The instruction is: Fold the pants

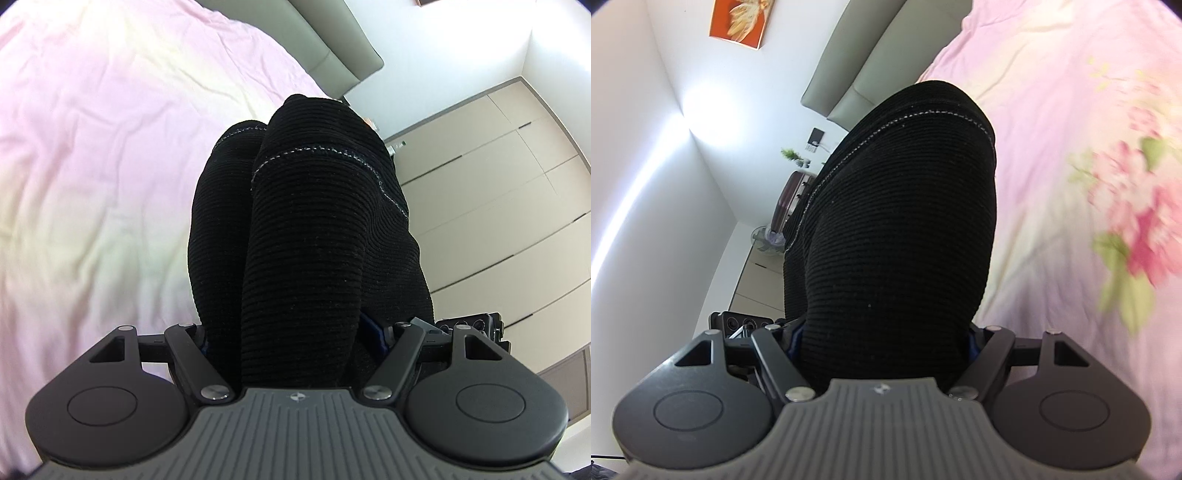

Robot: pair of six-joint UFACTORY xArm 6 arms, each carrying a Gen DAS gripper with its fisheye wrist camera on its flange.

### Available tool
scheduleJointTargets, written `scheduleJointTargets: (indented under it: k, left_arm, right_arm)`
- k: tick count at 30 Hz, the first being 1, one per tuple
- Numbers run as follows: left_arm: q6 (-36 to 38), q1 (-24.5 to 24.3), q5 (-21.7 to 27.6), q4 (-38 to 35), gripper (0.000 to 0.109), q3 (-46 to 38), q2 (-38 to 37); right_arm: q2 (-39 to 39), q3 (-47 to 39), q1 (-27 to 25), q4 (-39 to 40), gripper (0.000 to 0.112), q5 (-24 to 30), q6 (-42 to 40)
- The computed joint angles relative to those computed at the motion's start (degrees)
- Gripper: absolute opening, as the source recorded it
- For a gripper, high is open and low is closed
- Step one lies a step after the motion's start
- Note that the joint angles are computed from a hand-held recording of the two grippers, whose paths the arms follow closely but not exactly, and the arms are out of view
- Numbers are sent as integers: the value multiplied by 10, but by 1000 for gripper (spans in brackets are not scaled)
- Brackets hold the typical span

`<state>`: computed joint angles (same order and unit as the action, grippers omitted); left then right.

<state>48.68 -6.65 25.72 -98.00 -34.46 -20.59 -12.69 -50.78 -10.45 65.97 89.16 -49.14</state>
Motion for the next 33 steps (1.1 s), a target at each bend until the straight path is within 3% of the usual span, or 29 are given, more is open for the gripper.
scheduleJointTargets:
  k: [4,7,12,13,21,27,33]
  left_arm:
    - [-15,-6,8,19,83,-6,2]
    - [-32,-2,21,46,83,-16,6]
    - [-2,3,36,28,83,-23,12]
    - [-1,5,38,29,83,-25,12]
    - [90,-3,39,-51,83,-29,10]
    - [128,14,57,-71,83,-26,24]
    - [54,10,45,-9,83,-24,14]
  right_arm:
    - [-17,3,-39,-17,71,24,2]
    - [-15,-3,-49,-17,71,26,9]
    - [-5,-19,-44,-2,71,9,-5]
    - [-4,-27,-72,-16,71,25,-13]
    - [82,-176,-79,-8,71,36,-15]
    - [172,-286,-87,-7,71,50,-12]
    - [280,-377,-94,-3,71,51,-1]
